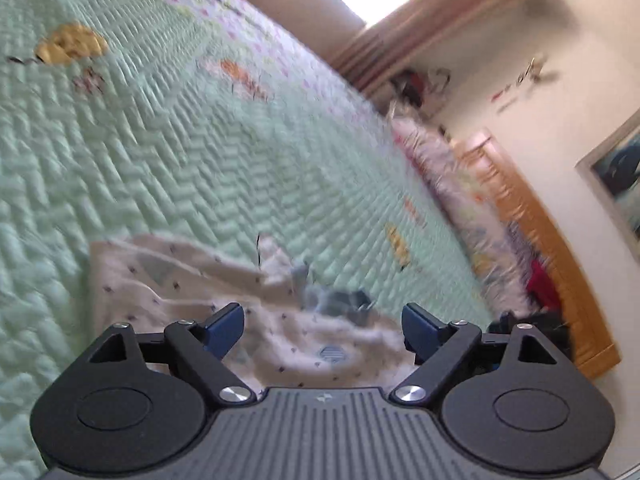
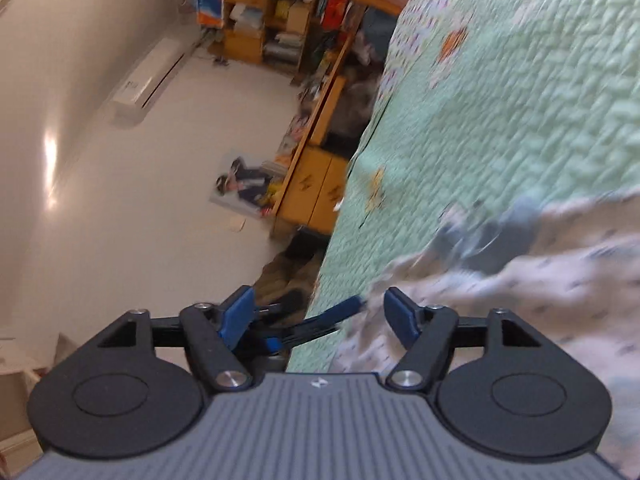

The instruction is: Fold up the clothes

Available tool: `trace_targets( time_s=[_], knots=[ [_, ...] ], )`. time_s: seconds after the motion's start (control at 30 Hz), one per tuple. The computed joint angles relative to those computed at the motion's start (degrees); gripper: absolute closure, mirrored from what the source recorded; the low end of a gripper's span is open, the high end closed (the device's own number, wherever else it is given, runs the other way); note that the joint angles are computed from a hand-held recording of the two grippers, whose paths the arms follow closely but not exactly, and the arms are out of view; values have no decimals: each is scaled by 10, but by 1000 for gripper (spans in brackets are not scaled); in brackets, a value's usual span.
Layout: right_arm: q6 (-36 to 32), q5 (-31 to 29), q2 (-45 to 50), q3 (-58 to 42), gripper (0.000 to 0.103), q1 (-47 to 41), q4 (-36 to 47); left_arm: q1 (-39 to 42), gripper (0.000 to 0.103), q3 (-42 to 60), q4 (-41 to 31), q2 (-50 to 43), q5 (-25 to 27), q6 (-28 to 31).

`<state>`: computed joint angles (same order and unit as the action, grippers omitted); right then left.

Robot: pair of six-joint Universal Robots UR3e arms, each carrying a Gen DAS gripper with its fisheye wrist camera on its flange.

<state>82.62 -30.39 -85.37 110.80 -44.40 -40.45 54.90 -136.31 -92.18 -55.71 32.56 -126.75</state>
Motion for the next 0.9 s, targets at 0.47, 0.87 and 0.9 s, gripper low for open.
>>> trace_targets(
  time_s=[0.47, 0.87, 0.9],
  knots=[
    [303, 22, -85, 102, 37, 31, -323, -101, 13, -43, 384, -105, 59, -239],
    [51, -158, -206, 128, 31, -285, 22, 89, 3, 17, -219, 229, 102, 113],
    [76, -175, -228, 150, 33, -298, -17, 110, 7, 4, -242, 250, 105, 124]
  ],
)
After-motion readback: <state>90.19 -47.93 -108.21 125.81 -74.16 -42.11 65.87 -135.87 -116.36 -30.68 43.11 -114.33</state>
